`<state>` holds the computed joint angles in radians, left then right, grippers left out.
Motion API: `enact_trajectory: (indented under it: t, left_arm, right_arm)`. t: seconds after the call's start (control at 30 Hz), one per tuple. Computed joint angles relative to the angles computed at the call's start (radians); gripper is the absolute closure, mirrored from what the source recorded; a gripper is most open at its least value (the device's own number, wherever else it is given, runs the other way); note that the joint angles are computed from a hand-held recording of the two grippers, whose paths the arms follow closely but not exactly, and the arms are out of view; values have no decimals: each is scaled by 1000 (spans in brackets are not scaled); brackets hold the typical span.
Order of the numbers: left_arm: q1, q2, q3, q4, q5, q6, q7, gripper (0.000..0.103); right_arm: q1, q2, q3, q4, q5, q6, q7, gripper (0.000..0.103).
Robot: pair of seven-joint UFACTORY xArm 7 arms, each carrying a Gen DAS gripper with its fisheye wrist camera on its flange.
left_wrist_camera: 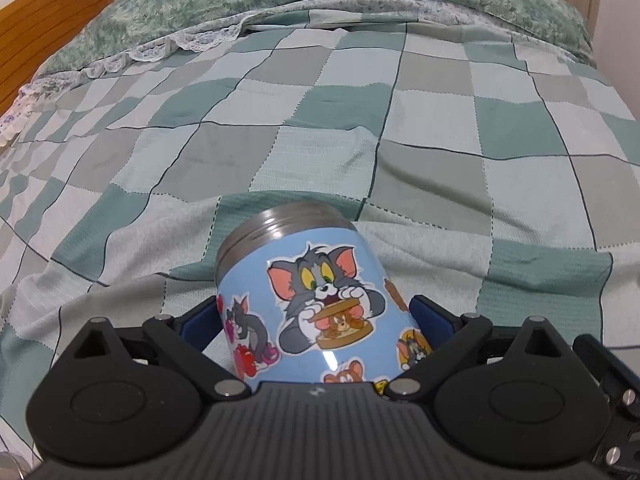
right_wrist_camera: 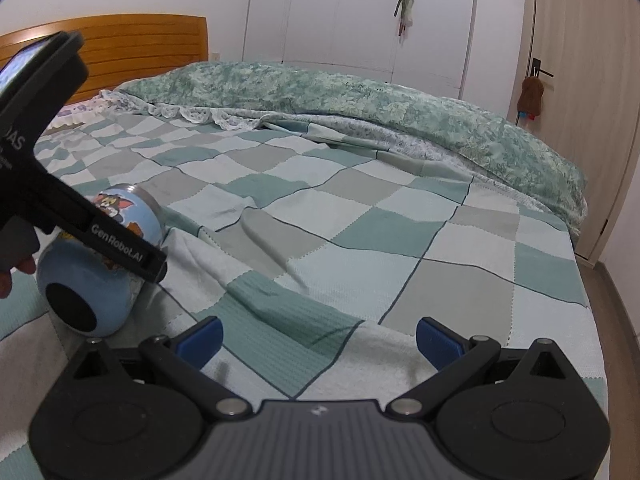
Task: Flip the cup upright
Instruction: 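Lift the blue cup with the left gripper and rotate it rim-up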
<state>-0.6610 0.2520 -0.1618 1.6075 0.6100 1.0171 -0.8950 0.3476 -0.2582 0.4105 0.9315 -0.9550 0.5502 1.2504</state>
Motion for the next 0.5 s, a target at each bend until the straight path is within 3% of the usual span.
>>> enact_trajectory:
  t: [0.13,0.17,0.5]
  left_arm:
    - [24,12,-9,11,-97,8,44,4]
    - [21,6,-8,1,-94,-3,41,11]
    - [7,-30,-14,-42,-35,-12,63,13]
  right_arm:
    - [-2,-8,3,-6,-9,-1,11,0]
    - [-2,-10,5,-9,-13,-3,14,0]
    - [-10,-27,20,-17,-30,-1,47,0]
